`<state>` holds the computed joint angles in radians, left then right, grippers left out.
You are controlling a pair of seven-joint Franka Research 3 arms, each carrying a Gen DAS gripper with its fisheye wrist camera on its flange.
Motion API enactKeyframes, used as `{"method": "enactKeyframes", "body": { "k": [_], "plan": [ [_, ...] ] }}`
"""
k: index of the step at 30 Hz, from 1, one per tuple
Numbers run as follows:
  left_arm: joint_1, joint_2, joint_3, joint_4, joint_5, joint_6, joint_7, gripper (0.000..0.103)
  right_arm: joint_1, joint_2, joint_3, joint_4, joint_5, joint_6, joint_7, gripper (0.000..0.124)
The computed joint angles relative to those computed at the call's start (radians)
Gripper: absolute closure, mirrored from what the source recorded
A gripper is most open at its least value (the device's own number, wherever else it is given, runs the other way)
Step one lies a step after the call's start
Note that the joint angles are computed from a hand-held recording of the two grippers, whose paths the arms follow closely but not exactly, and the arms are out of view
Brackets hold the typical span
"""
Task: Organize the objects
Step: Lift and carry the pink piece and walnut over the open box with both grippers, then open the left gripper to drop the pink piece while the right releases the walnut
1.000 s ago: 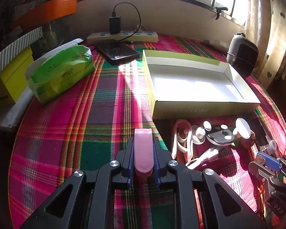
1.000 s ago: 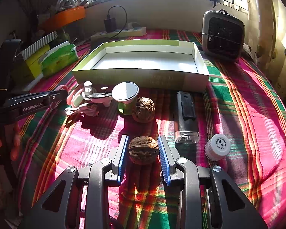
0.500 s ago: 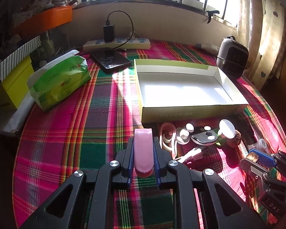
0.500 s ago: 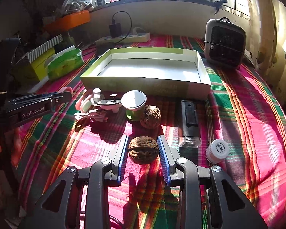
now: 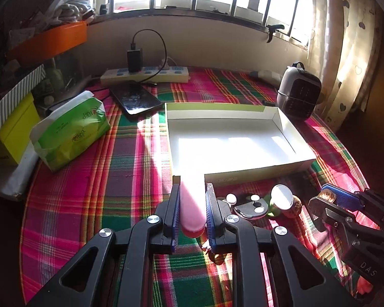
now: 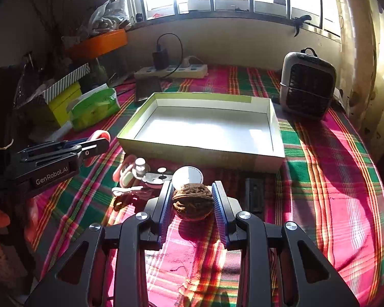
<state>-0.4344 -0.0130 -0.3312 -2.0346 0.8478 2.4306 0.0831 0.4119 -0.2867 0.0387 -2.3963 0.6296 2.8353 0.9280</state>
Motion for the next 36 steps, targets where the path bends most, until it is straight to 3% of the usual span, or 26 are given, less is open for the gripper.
{"method": "enactKeyframes", "body": {
  "k": [13, 31, 36],
  "plan": [
    [0.006, 0.082, 0.036, 0.1, -0.007, 0.016, 0.072, 0.087, -0.045, 0.168, 0.03, 0.209, -0.082, -0.047, 0.038, 0.091],
    [0.009, 0.265, 0.103, 0.294, -0.113, 0.014, 0.256, 0.087, -0.076, 0.473, 0.038, 0.54, -0.379, -0.153, 0.28, 0.091],
    [0.004, 0.309, 0.124, 0.341, -0.143, 0.013, 0.292, 0.087, -0.081, 0.541, 0.038, 0.618, -0.404, -0.191, 0.307, 0.091]
  ]
}}
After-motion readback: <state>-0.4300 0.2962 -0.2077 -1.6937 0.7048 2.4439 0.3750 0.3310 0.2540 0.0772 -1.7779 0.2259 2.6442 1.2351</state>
